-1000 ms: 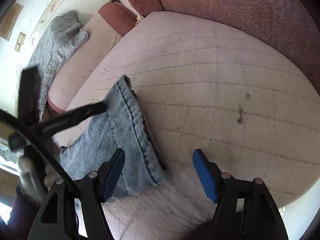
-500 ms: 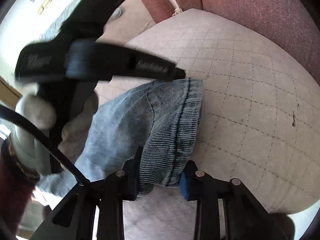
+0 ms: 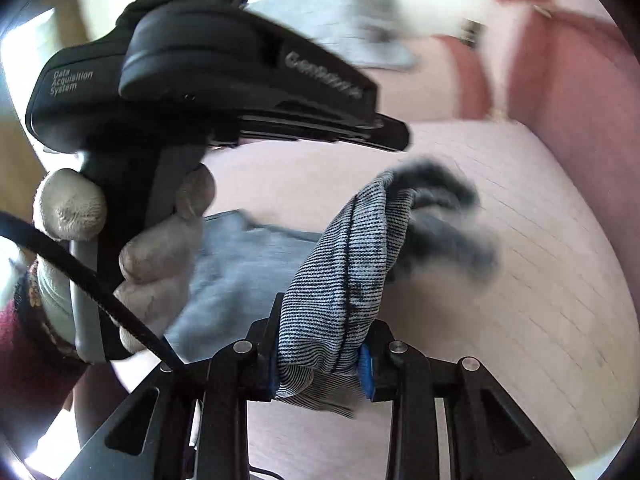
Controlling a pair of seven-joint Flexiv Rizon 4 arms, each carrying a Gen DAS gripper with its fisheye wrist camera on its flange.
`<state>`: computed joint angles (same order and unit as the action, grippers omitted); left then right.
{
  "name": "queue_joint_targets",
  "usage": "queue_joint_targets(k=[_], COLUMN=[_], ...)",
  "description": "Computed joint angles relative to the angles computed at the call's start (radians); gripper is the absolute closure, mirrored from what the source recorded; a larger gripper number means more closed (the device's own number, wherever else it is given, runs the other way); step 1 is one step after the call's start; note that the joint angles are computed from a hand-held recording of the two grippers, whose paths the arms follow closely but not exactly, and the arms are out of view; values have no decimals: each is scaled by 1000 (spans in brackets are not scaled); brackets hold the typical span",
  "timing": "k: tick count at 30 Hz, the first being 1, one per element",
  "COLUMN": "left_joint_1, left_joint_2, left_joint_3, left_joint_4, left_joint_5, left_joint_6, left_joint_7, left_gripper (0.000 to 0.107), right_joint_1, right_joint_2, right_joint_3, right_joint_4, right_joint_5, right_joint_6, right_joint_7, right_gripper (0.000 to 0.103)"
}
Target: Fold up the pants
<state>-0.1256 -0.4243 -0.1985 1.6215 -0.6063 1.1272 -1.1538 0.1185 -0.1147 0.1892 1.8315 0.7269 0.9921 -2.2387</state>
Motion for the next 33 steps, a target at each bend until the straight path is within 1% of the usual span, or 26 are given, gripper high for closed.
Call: queue_joint_targets(k=[3,5,7,8,9,10,12,13,15,16,17,18,19,21,22,23,26,27,28,29,30,31,33], left_joint_1=[67,78,96,108,118,123,132,133,134,128,115,110,106,88,81,78,64,57,51,42,31,21,1], left_joint_2=[46,50,56,58,59,64,75,82,112,114,117,128,152,170,183,195,230,232,248,262,268,277,295], left_joint_3=[-19,3,22,25,25,19,21,21,21,26,38,45,47,54,57,53,63,65,67,72,76,83,96], left_joint_4=[137,196,234,257,276,295,319,327,352,354,353,363,392,419,437,453,502,508,528,543,552,563,587], left_joint_5=[-146,-189,-213,-238,-262,-291,-331,-347,-389,-394,-376,-368,-379,-384,-387,-410,-473,-495,-534,-562,-589,-610,-640], left_joint_6=[44,70,74,75,81,91,102,108,120,130,142,149,164,195,203,210,224,231,242,248,257,265,295], left_joint_7=[32,14,-3,-4,-2,9,26,39,78,93,85,86,105,103,102,117,128,138,157,171,183,193,207], left_gripper=[107,107,107,107,107,107,107,107,106,105,103,96,86,77,76,76,76,76,76,76,76,76,75], right_joint_1=[41,81,108,118,122,119,86,66,31,24,5,-3,-10,2,14,24,38,29,35,47,49,47,48], right_joint_2=[-20,-43,-68,-86,-100,-109,-105,-93,-57,-46,-27,-27,-26,-42,-61,-84,-141,-147,-163,-183,-204,-220,-235], right_joint_3=[37,58,70,74,76,78,86,88,76,67,53,35,21,3,-2,-6,12,20,24,27,32,41,65], right_joint_4=[-9,3,11,14,12,11,3,4,6,-8,-14,-30,-42,-64,-71,-83,-105,-98,-104,-108,-126,-148,-183], right_joint_5=[12,-25,-72,-93,-105,-109,-68,-37,12,31,61,75,81,43,9,-30,-90,-98,-122,-157,-176,-186,-185], right_joint_6=[-25,-10,-9,-14,-18,-29,-85,-105,-139,-152,-170,-178,-173,-118,-82,-70,-97,-116,-131,-132,-142,-172,-177], right_joint_7=[-34,-31,-21,-10,6,25,28,14,-17,-17,-28,-31,-27,8,35,73,167,174,195,214,224,234,228], right_gripper=[71,71,70,68,62,61,59,56,54,52,52,50,44,36,36,36,36,36,41,53,93,100,100])
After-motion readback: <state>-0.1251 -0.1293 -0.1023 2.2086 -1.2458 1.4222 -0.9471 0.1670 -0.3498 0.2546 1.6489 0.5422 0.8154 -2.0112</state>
